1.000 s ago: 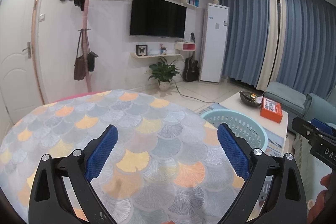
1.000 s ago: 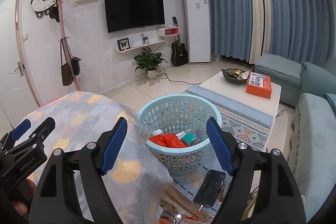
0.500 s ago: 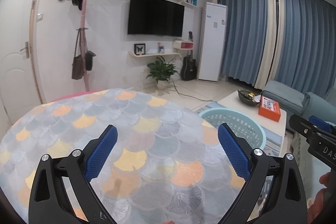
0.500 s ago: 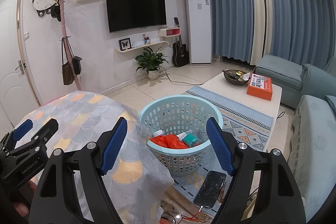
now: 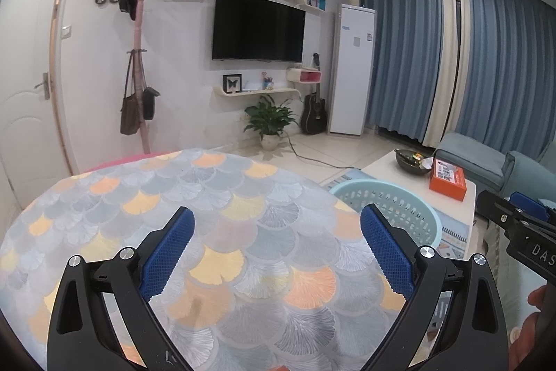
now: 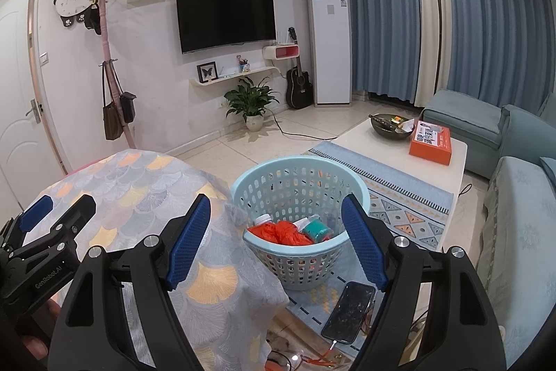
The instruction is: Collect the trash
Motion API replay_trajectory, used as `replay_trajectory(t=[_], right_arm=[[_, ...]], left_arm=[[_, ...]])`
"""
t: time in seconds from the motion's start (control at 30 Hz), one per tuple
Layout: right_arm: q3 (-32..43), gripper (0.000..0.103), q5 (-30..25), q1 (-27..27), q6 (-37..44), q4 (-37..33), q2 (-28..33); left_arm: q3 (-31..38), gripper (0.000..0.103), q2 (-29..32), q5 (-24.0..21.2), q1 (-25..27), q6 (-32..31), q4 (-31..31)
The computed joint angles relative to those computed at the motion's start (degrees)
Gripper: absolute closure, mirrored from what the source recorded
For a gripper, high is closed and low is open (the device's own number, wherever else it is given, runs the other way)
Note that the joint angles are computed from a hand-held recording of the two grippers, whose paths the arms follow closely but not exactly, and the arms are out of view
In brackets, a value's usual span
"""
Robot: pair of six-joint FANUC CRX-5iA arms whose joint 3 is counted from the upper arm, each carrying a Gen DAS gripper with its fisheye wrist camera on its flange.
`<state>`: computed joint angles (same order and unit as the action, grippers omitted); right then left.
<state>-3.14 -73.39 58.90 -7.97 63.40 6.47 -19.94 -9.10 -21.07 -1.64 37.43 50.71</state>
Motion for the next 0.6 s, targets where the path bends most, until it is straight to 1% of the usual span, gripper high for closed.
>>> replay_trajectory(t=[0.17,0.27,0.3,0.33,0.37,0.47,0.6], right_arm=[[-0.02,0.029,-0.01,0.01,0.06,-0.03,-0.02],[-0.05,0.029,-0.22,0.11,-0.01,0.25,-0.08],[0.36,0.029,-0.95,0.23,0.29,0.24,0.18],[1.02,0.029,-1.98,0.43,0.75,0.27,0.56],[1.27,0.029,-2.66,0.64,0.84,0.74,0.68],[1.39,0.029,-3.49,1.28,0.49,1.51,0.42],[1.84,0.029,-4.09,1.98,0.57,1.46,0.28]], left_arm=[[-0.36,0.009,-0.51,0.53,-0.36,-0.74,0.32],[-0.17,0.009,-0.41,-0.96,-0.21,-0.51,1.43],[0.08,0.009,-0.41,-1.27,-0.11,0.61,0.90],[0.19,0.009,-0.68,-1.26,-0.01,1.87,-0.10],[0.37,0.009,-1.13,-0.82,0.00,3.80,-2.41],[0.84,0.009,-2.35,-0.83,0.20,7.43,-7.82],[2.01,0.009,-3.26,-3.95,1.33,10.56,-10.81]])
